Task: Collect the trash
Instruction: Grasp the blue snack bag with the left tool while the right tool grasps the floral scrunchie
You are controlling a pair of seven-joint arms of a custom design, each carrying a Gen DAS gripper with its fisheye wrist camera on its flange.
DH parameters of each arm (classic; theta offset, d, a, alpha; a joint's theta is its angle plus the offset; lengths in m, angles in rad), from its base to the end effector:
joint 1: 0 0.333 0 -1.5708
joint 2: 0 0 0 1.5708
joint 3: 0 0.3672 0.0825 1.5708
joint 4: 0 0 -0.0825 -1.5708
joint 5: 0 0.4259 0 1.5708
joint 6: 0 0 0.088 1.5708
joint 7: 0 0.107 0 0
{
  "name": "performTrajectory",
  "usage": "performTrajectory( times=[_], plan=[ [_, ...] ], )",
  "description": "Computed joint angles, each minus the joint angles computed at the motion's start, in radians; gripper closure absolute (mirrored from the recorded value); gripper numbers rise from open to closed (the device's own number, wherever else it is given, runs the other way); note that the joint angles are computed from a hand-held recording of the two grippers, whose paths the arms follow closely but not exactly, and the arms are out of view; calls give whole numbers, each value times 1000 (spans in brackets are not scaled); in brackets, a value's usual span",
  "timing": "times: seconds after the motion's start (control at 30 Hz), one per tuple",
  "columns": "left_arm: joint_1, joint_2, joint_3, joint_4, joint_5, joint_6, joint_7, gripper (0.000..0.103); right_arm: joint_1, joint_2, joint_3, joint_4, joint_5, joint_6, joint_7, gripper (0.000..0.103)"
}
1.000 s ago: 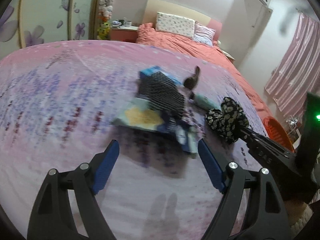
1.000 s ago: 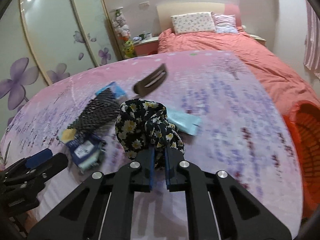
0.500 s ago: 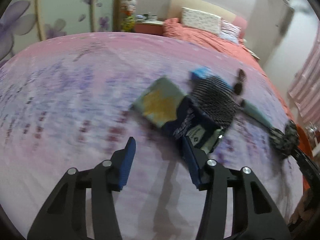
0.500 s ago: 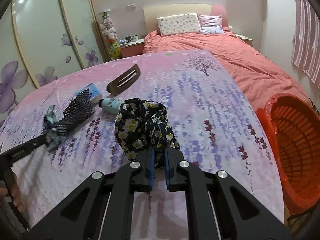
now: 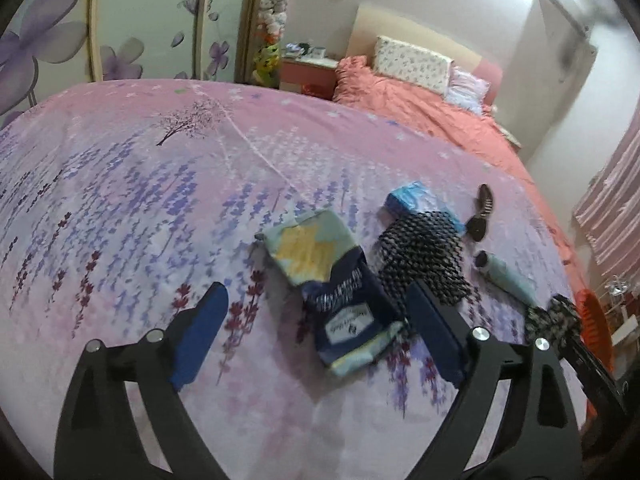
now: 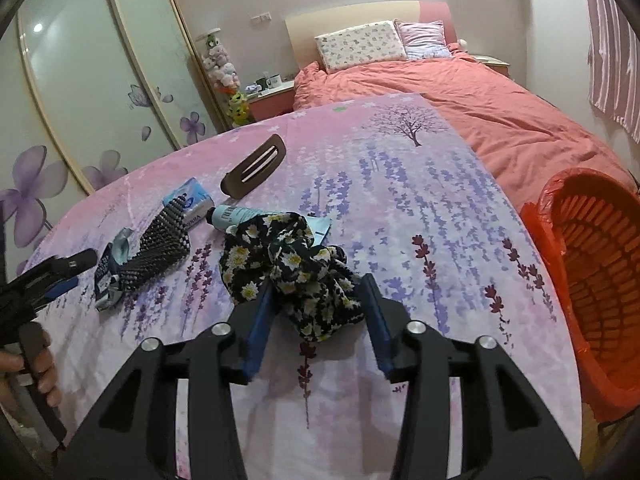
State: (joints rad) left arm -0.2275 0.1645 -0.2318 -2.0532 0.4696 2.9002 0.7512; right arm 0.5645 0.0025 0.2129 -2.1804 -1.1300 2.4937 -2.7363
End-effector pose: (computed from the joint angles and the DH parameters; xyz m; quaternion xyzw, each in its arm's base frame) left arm 0.5848 -0.3118 0.4620 -0.6491 0.6758 -0.3111 0.1586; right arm 0.4199 0.4203 0.4452 -0.5197 0.7513 -0.2468 0.3233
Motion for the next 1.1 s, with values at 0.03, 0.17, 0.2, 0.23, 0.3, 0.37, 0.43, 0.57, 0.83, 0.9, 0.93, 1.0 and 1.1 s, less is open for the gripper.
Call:
performTrajectory(
  times=[0.03, 0.17, 0.2, 0.23, 0.3, 0.37, 0.43, 0.57, 0.83, 0.9, 0.93, 1.0, 1.1],
  plan=[
    [-3, 15, 0, 20, -3, -19, -5, 14, -2, 1, -2, -1, -5, 13, 7, 55],
    [-15, 65, 7, 81, 7, -71, -25, 18, -3, 12, -4, 9, -24, 42, 14, 49],
    [-15, 78, 5, 96, 7, -84, -20, 23, -2, 20, -5, 18, -24, 45, 5, 48],
    [-12, 88, 0, 106, -1, -96, -6, 27, -1, 25, -6, 24, -23, 49, -2, 48],
    [-13, 98, 3, 113, 0, -103, -5, 34, 1, 43, -9, 44, -20, 54, -23, 48],
    [-15, 97, 7, 111, 17, -103, -1, 37, 7, 62, -12, 63, -15, 50, -40, 47],
    [-12, 94, 8, 107, 24, -101, 11, 43, 13, 80, -16, 80, 3, 37, -63, 47],
    [-8, 77, 16, 82, 53, -99, 40, 49, 21, 94, -25, 93, 84, 13, -118, 69],
    [-22, 44, 44, 35, 181, -97, 10, 50, 31, 66, -20, 70, 140, -88, -136, 84],
    [-22, 43, 42, 36, 188, -102, 3, 50, 28, 71, -19, 73, 158, -85, -152, 83],
    [-22, 43, 41, 36, 189, -103, 1, 50, 27, 73, -19, 75, 166, -83, -162, 83],
    [-19, 43, 38, 36, 185, -101, 2, 50, 29, 76, -18, 79, 171, -93, -171, 83],
    [-21, 42, 38, 35, 191, -105, -7, 50, 31, 80, -18, 85, 176, -103, -181, 82]
  ],
)
